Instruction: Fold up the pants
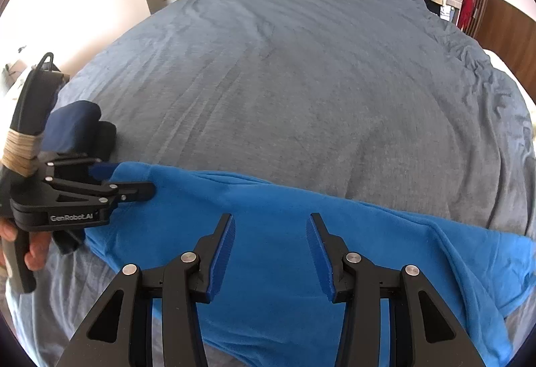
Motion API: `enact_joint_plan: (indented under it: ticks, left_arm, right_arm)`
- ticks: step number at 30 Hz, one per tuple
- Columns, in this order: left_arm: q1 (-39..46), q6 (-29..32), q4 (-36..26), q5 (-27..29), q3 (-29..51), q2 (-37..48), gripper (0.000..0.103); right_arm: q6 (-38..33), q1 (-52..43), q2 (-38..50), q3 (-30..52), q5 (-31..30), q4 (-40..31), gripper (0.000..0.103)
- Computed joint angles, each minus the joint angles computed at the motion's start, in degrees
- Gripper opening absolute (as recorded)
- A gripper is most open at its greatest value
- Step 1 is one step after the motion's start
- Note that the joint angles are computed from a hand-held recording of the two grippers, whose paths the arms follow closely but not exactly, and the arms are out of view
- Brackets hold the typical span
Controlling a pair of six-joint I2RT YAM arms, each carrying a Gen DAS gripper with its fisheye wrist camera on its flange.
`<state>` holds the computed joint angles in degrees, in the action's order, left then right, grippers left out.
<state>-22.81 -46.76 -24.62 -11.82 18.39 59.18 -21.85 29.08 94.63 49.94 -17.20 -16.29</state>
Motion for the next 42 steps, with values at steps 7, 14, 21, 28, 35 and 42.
enact_joint_plan:
  ticks: [7, 14, 21, 28, 35, 42]
  left_arm:
    - [-5.2, -6.0, -5.9, -6.8, 1.9, -0.2, 0.033]
    - [-2.6, -5.5, -4.2, -6.1, 4.9, 6.9, 0.044]
    - [-11.9, -14.0, -19.1, -15.2, 10.5, 0.3, 0.065]
    - [-28.4, -28.8, -30.8, -21.7, 19.4, 1.8, 0.065]
    - [-41.0, -37.5, -34.4, -28.6, 26.6, 10.6, 0.066]
    - [-41.8, -29.9, -27.3, -30.4, 31.3, 17.4, 0.066]
  right_arm:
    - [0.5, -0.3, -0.2, 0.7, -1.0, -0.3, 0.045]
    - [1.0, -0.4, -0.6, 0.3, 0.3, 0.0, 0.045]
    - [0.2, -2.0, -4.1, -0.9, -1.4, -1.8, 0.045]
    - [-0.6, -4.2, -10.8, -3.4, -5.6, -4.6, 0.045]
    - [-3.2, -11.0, -19.0, -8.5, -12.7, -6.4, 0.045]
    - [-7.8, -20.9, -22.6, -11.3, -18.3, -6.4, 0.045]
